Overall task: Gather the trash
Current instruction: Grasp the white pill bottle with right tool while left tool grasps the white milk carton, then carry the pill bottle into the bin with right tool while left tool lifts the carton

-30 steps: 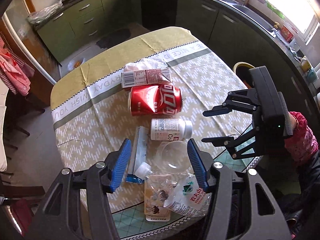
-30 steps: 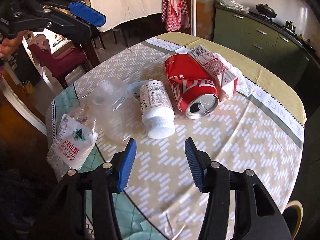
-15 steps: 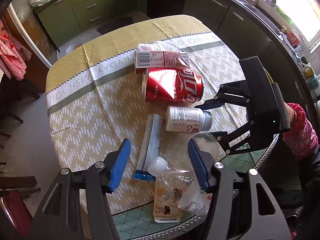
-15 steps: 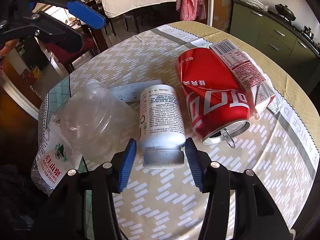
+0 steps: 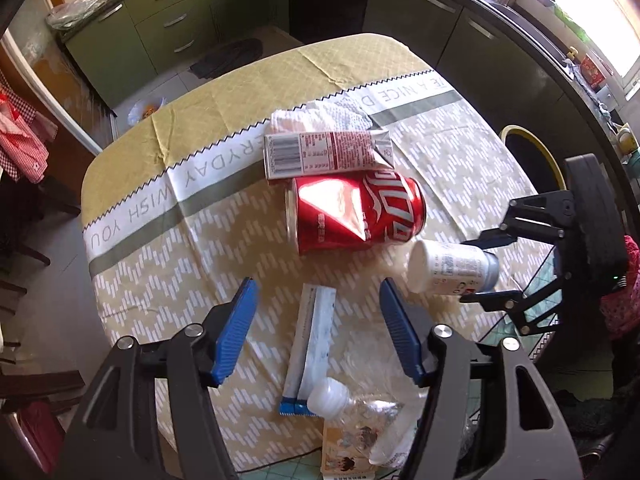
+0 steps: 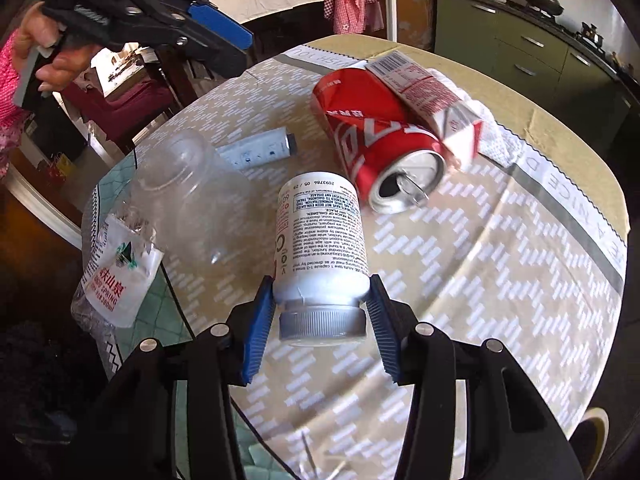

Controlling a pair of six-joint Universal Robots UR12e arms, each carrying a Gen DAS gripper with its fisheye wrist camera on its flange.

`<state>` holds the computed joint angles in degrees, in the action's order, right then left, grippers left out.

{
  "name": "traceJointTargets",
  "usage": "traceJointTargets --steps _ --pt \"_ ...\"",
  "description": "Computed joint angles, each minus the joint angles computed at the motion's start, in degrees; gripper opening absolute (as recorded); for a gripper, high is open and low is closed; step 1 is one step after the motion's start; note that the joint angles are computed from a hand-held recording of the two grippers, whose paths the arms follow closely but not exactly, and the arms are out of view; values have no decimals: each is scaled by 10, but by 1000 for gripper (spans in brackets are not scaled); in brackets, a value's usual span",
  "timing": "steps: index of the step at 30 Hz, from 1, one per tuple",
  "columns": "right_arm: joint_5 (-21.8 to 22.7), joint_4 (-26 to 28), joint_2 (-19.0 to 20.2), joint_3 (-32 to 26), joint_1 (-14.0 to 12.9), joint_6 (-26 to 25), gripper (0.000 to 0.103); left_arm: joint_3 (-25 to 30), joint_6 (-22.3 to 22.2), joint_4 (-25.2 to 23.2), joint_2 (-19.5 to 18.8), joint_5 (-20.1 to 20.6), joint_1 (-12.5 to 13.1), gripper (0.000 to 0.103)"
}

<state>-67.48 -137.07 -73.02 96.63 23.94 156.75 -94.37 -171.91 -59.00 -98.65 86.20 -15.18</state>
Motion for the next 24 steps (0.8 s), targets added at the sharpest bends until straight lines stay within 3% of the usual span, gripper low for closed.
traceJointTargets --steps 7,11,15,18,24 --pt "-2 -13 -32 37 -24 23 47 42 75 31 -39 12 -7 61" --pt "-2 -16 -42 46 -31 33 47 50 218 97 -63 85 -33 61" --pt "3 -17 -46 51 -36 40 47 55 341 125 -86 148 -55 61" --pt "6 -15 -47 52 -38 42 47 64 386 121 -101 166 -61 56" --pt "7 -7 -44 50 -42 47 47 84 433 67 -111 134 -61 52"
